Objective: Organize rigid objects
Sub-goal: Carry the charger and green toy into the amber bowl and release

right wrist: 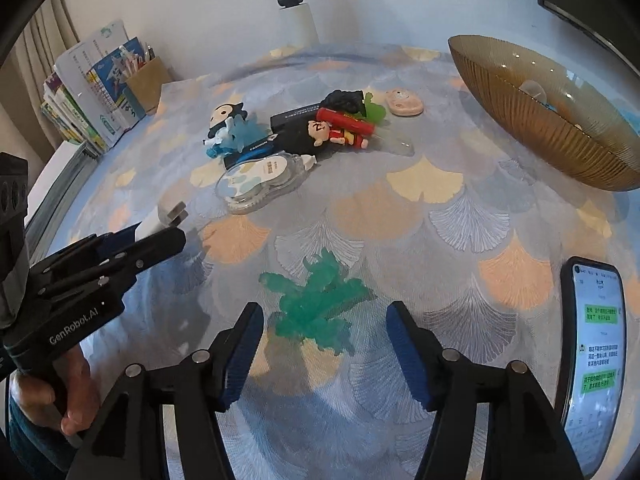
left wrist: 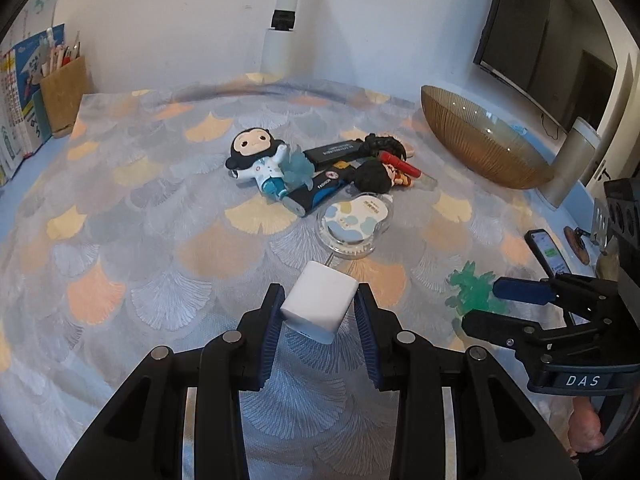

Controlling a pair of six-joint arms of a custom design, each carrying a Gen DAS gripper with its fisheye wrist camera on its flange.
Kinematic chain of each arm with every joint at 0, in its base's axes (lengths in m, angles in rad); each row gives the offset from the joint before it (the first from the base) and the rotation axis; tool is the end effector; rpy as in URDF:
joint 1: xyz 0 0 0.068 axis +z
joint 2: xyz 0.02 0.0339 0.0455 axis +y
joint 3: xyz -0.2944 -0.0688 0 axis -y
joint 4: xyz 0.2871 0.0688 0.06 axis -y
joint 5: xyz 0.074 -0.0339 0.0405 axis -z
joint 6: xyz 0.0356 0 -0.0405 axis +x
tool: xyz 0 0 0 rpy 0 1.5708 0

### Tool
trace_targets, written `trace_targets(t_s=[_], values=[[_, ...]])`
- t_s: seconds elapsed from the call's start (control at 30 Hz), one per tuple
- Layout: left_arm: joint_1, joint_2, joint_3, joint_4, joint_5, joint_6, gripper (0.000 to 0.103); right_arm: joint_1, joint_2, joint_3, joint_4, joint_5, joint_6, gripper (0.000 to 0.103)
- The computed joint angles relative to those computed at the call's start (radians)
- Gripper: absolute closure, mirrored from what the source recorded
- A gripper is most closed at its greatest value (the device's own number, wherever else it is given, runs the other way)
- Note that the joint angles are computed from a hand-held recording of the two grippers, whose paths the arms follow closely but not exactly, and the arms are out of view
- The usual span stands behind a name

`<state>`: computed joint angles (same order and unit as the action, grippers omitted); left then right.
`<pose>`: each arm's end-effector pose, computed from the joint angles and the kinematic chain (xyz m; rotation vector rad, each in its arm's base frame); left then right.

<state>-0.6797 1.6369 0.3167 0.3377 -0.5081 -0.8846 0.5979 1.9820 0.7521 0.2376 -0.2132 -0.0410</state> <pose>0.1875 -0.1293 0.0566 -0.4293 2.3466 -0.0697 0.2848 0.2031 0.0417 -0.8958 2.4443 0.4805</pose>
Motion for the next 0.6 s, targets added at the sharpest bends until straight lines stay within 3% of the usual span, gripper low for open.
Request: trace_targets(t_s=[0.17, 0.2, 0.27, 0.47, 0.6], values=[[-0.010, -0.002, -0.002, 0.003, -0.013, 0.003, 0.070, 0.046, 0.004, 0.005, 0.018, 0.100, 0.061, 0.041], [-0.010, -0.002, -0.003, 0.004, -0.014, 0.000, 0.070, 0.064, 0.006, -0.001, 0.033, 0.139, 0.067, 0.043], [-0.010, -0.003, -0.002, 0.001, -0.019, -0.005, 0.070, 0.096, 0.007, -0.017, 0.070, 0.205, 0.062, 0.057], [-0.038, -0.066, 0.019, -0.069, -0.078, -0.023, 0.070, 0.081, -0.044, -0.050, 0.105, 0.178, 0.073, 0.059], [-0.039, -0.146, 0.114, -0.156, -0.109, 0.105, 0.070, -0.001, -0.176, -0.065, 0.086, 0.144, 0.095, 0.059]])
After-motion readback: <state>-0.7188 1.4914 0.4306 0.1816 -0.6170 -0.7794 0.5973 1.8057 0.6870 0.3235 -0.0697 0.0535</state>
